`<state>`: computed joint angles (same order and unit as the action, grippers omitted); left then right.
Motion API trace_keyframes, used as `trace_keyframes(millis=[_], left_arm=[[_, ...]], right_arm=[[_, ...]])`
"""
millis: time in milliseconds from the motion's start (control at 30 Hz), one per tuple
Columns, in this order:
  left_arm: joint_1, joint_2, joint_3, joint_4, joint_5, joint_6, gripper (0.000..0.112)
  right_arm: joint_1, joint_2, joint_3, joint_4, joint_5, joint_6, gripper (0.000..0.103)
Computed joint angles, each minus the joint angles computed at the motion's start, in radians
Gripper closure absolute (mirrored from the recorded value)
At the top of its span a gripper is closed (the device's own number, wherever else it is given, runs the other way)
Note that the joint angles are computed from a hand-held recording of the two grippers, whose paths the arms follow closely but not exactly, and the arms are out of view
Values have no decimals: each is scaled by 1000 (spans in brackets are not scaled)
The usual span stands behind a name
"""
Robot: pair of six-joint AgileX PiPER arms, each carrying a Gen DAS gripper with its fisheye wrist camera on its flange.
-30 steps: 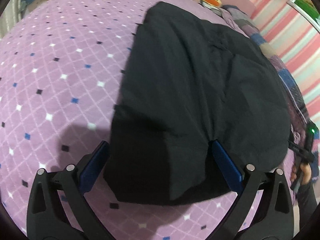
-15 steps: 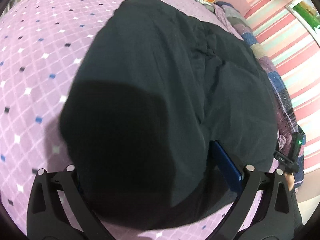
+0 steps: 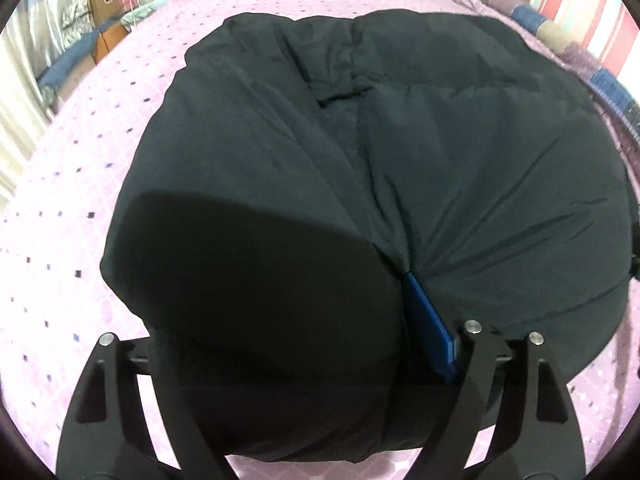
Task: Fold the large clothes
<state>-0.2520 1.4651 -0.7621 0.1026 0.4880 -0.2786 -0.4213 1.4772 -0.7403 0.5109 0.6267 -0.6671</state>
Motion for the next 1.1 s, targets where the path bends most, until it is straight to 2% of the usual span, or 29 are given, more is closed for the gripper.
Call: trace_keyframes(millis=[100,167,367,433,467,533,700,767,933,1100], left_arm=[[-101,28,-57,170,66,-215,30],[-141,26,-60,231,92,-294,30],[-193,38,-92,272,129,-360,31],[-176,20,-71,267,126,-343,31],[-176,12,-55,272,97,-343,31],[-130,-52,19,249,85,-292,31],[-115,-48,85,294,9,-329,32],[-123,-58,86,302,19,-343,40],[-167,-103,55,339,119,-389,72],[-181,-134,29,302,182,-362,82]], right_arm=[[14,-5,4,-21,-7,34,48],[27,-12,9,-41,-16,62,48],[36,-30,34,-27,-41,63,47],[42,-34,46,-24,-51,66,47],[48,-36,52,-23,-58,68,47],[46,-34,55,-16,-62,59,47],[37,-48,72,6,-60,49,48],[21,-50,63,15,-42,44,51],[-11,-67,27,27,16,48,72],[-19,-106,21,16,49,57,79]])
